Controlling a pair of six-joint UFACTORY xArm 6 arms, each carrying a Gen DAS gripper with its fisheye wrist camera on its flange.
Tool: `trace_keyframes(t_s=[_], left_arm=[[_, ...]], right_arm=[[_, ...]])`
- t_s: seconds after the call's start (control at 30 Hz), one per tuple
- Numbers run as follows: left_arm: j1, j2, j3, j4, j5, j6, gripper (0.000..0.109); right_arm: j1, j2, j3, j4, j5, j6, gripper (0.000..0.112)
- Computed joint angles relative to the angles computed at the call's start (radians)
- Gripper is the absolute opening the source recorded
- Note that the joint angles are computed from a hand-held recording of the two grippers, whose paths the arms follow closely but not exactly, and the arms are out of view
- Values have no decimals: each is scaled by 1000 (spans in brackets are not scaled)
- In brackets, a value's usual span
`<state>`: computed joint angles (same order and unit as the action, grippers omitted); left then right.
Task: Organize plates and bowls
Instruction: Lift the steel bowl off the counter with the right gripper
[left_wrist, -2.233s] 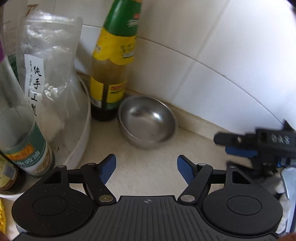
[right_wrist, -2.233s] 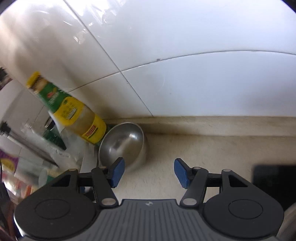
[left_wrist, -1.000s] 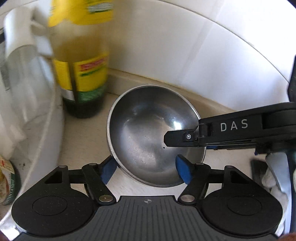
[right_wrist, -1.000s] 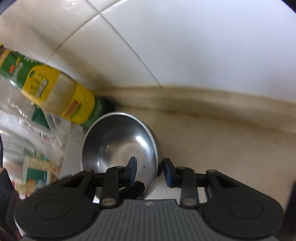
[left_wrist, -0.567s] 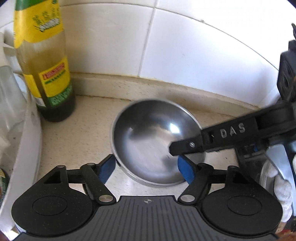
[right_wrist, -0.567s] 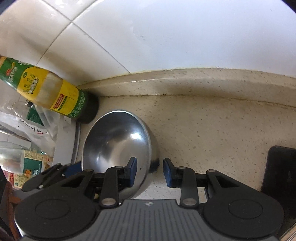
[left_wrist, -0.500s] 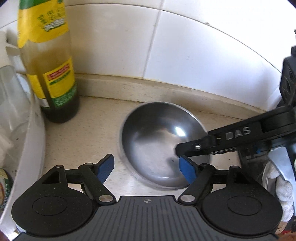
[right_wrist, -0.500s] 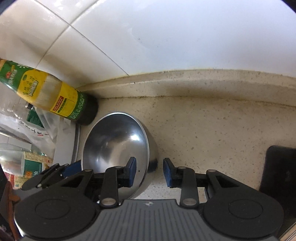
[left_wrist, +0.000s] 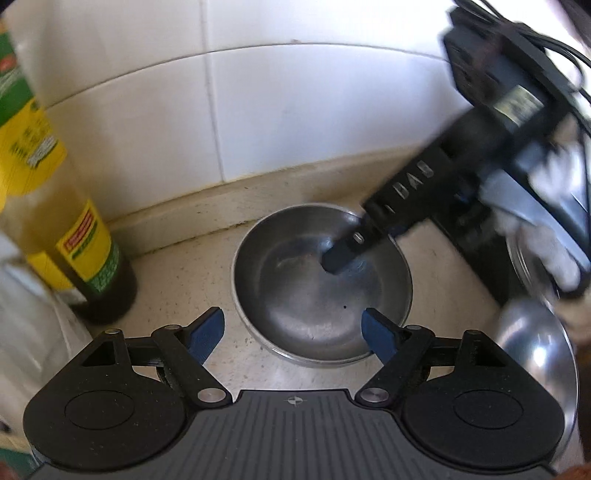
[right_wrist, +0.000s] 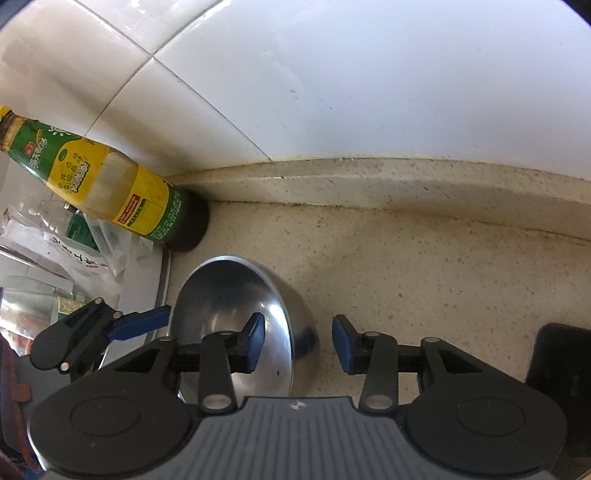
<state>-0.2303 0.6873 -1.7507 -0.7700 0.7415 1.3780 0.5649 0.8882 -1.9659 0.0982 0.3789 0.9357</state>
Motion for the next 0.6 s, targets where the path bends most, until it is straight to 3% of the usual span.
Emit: trace_keyframes(t_s=[0.1, 0.27, 0.33, 0.47, 0.6], left_arm=[[23, 3, -18, 30, 33, 27, 91], [61, 1, -60, 59, 165, -3, 94], [60, -7, -42, 44, 161, 49, 94], [15, 3, -16, 24, 75, 115, 95], [-16, 23, -15, 61, 46, 150, 95]], right_arm=[[-2, -18, 20, 16, -7, -36, 55], [-11, -81, 108, -18, -51, -40, 58], [-14, -85, 115, -40, -58, -29, 58], [-15, -69, 90, 15, -35, -115, 58], [-16, -77, 93, -14, -39, -205, 59]])
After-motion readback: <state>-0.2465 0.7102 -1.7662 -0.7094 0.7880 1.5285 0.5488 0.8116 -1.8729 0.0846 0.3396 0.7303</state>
